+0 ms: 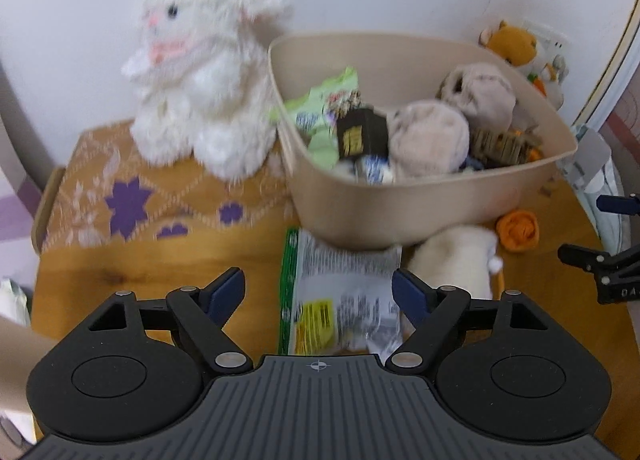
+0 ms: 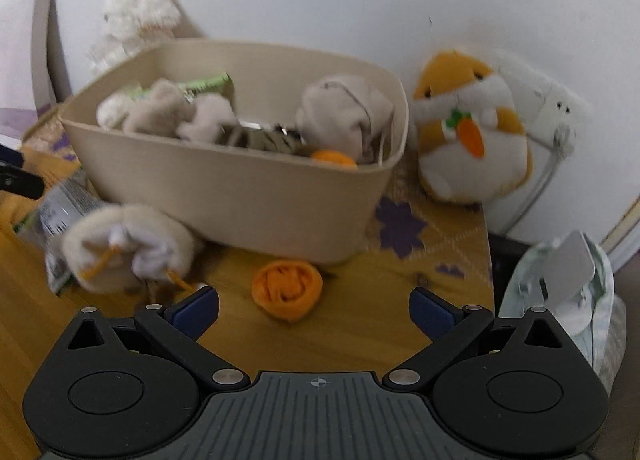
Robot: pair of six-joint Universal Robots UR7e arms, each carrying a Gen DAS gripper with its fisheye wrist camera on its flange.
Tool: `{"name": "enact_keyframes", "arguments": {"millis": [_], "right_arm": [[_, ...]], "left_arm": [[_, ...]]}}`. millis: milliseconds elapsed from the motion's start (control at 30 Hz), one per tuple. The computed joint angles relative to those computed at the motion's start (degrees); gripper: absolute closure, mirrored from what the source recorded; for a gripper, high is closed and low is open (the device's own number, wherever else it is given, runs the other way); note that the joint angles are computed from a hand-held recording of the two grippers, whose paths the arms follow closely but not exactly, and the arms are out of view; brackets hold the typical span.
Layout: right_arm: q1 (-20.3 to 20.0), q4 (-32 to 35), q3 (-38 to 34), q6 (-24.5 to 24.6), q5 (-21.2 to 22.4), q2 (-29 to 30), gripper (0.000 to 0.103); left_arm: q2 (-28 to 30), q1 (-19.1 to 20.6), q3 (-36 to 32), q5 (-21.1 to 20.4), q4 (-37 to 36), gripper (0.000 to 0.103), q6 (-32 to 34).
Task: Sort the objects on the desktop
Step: 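Move both tools back down toward the snack bag and orange scrunchie, then grasp the snack bag with left gripper while right gripper grasps the orange scrunchie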
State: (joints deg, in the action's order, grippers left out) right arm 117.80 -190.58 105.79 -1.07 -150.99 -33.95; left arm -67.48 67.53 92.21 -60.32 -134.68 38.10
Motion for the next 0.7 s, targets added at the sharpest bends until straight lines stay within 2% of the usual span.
{"name": "enact_keyframes", "arguments": {"millis": [100, 233, 500, 633, 700], "right_arm": [[-0.60, 0.42, 0.29, 0.77, -0.27, 0.23, 0.000], [-1.14, -1.83, 0.13, -2.29, -0.35, 1.23, 0.000], [-2.55, -0.18, -2.82, -5.55, 0.29, 3.70, 0.000], [-2.83, -4.87, -4.76, -11.09, -0.39, 6.35, 0.000], [-3.15, -5.00, -5.18, -10.60, -0.47, 6.76, 0.004]], "left_arm": [[0.10, 0.45, 0.57, 0.99, -0.31, 0.021, 0.19], [0.47, 0.90, 1.34, 1.05, -2.79, 0.021, -0.40], [2.47, 1.37, 0.15, 0.61, -1.13, 0.020, -4.28], [3.48, 1.74, -0.94, -0.57, 1.18, 0.018, -6.85], [3.86, 1.84, -1.52, -1.08, 3.04, 0.018, -8.20]]}}
